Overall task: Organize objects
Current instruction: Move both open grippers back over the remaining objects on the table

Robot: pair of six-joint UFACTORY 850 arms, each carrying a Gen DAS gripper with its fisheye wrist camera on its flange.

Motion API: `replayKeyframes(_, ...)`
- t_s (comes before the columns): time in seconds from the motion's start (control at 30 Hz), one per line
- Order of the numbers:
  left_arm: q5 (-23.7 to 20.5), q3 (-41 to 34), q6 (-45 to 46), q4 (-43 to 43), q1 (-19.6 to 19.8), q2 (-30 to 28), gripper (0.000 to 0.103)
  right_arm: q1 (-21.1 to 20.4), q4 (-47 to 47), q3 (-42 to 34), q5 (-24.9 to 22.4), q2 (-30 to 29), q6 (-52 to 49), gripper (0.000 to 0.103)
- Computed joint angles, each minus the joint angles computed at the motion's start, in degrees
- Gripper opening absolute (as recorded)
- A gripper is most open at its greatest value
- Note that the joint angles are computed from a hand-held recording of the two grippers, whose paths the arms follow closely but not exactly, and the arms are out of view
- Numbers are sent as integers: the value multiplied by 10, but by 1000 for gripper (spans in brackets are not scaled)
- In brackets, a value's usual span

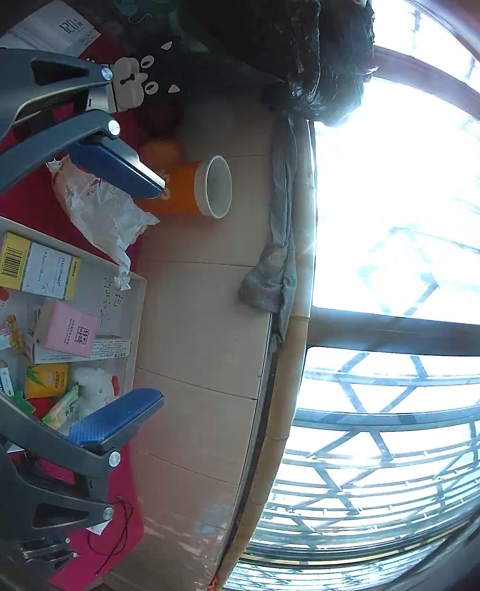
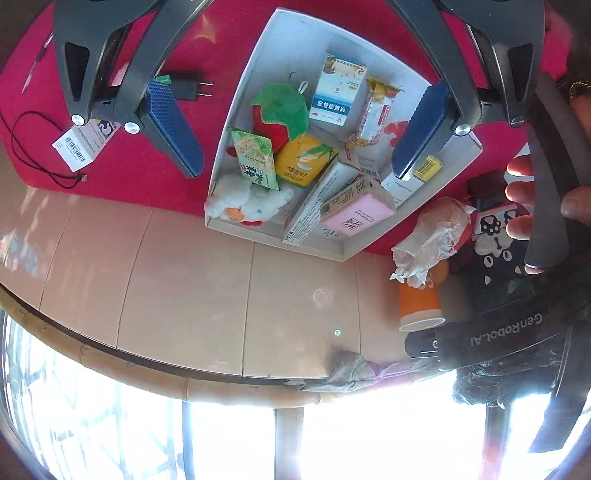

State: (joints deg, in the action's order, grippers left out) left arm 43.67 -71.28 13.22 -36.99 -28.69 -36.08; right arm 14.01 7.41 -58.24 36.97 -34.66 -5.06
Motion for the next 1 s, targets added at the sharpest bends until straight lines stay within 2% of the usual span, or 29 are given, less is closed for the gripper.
replayKeyframes(0.1,49,49,-57,44,2,39,103,-2,2,14,16,15,2,103)
replayKeyframes(0.23,90,84,-77,68,-4,74,103,-1,22,29,36,28,-18,103)
replayKeyframes(0.37,144,114,-74,72,-15,98,103,8,108,56,100,42,-51,103)
replayKeyframes(0.43,164,122,-68,66,-21,102,103,7,128,64,114,50,-57,103)
replayKeyframes(0.63,186,138,-61,66,-33,119,103,-11,100,94,137,83,9,103)
replayKeyframes(0.87,265,163,-55,60,-53,132,103,-42,53,120,159,111,96,103)
replayKeyframes(1.0,280,178,-64,79,-60,145,103,-59,44,134,181,122,127,103)
